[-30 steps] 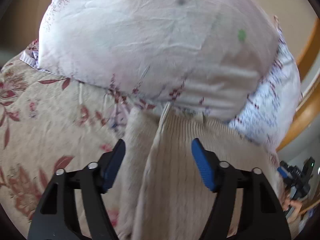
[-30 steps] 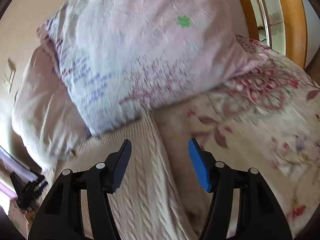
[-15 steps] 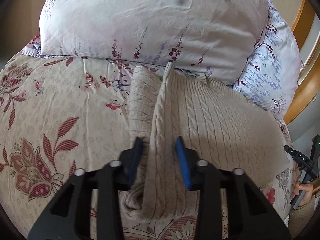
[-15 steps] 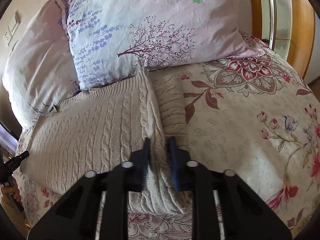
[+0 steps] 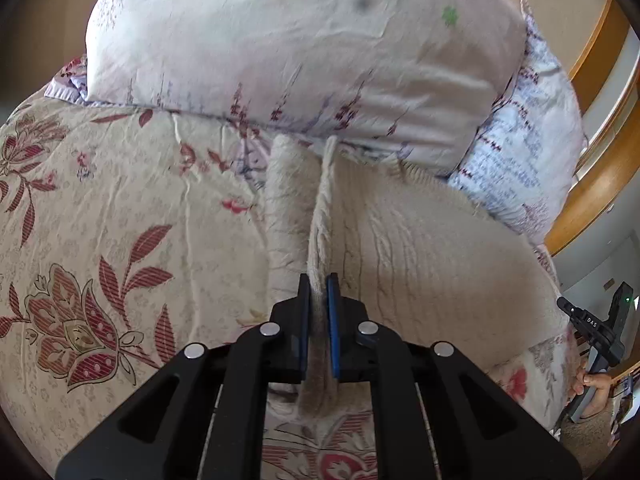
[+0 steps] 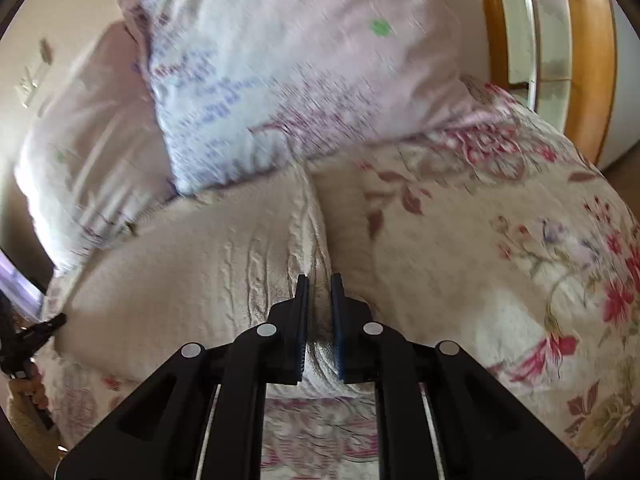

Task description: Fold small clothes

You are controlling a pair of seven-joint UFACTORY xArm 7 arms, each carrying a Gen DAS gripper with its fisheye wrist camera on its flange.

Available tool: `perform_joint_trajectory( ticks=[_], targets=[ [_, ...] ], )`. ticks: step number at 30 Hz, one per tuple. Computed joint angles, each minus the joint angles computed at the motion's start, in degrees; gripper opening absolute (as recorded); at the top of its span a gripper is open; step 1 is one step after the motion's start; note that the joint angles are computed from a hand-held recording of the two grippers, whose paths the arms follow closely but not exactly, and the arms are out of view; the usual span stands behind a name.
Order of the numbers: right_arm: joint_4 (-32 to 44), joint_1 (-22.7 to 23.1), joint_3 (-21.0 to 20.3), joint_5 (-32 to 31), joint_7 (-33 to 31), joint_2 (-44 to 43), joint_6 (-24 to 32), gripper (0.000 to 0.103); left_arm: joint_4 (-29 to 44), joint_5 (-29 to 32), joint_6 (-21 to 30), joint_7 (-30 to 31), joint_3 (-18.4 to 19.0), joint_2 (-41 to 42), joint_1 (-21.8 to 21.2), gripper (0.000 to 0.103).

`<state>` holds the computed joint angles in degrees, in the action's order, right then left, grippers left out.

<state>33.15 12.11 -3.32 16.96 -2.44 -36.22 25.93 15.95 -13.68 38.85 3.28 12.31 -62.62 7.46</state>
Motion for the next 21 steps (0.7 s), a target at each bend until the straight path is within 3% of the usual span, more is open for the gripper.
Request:
perform_joint_trajectory(
  ticks=[4, 8, 11, 13, 15, 16, 17, 21],
  targets=[
    [-0.54, -2.90, 2.33, -3.32, 2.64, 2.40, 1.04, 0.011, -0.43, -0.57, -1.31, 0.71, 0.98, 2.42, -0.17, 0.008],
    [-1.98, -4.67, 5.38, -7.45, 4.86, 2.59, -1.55, 0.012, -0.63, 0.27, -2.89, 0.81, -0.84, 3.32, 0.26, 0.011],
    [-1.01, -4.89, 5.68, -9.52, 5.78, 3.05, -0.51, 0.013, -0.37, 0.73, -2.53, 0.50, -1.20, 3.08, 0.36, 0.013],
    [-0.60, -5.16, 6.21, -10.46, 6.98, 2.28, -0.13, 0.020, -0.53, -0.26, -2.72, 0.47, -0.07, 1.17, -0.04, 0.029],
    [-1.45, -6.34, 8.41, -12.97, 8.87, 0.47, -2.80, 0.041, -1.18, -0.25, -4.82, -0.67, -0.74, -1.01, 1.38, 0.073],
    [-2.23, -5.62, 8.97, -13.84, 8.64, -0.65, -5.28, 0.056, -1.24, -0.12, -5.85, -0.80, -0.63, -1.47, 1.64, 0.074],
    [-2.55, -4.01, 8.42, -14.00, 7.59, -0.97, -6.62, 0.060, -0.87, -0.09, -5.95, -0.72, -0.08, -1.23, 1.43, 0.075],
    [-1.12, 2.05, 6.61, -13.03, 3.41, 1.41, -7.02, 0.060, 2.87, -3.35, -3.20, -0.46, 4.92, 4.21, -1.55, 0.075]
  ],
)
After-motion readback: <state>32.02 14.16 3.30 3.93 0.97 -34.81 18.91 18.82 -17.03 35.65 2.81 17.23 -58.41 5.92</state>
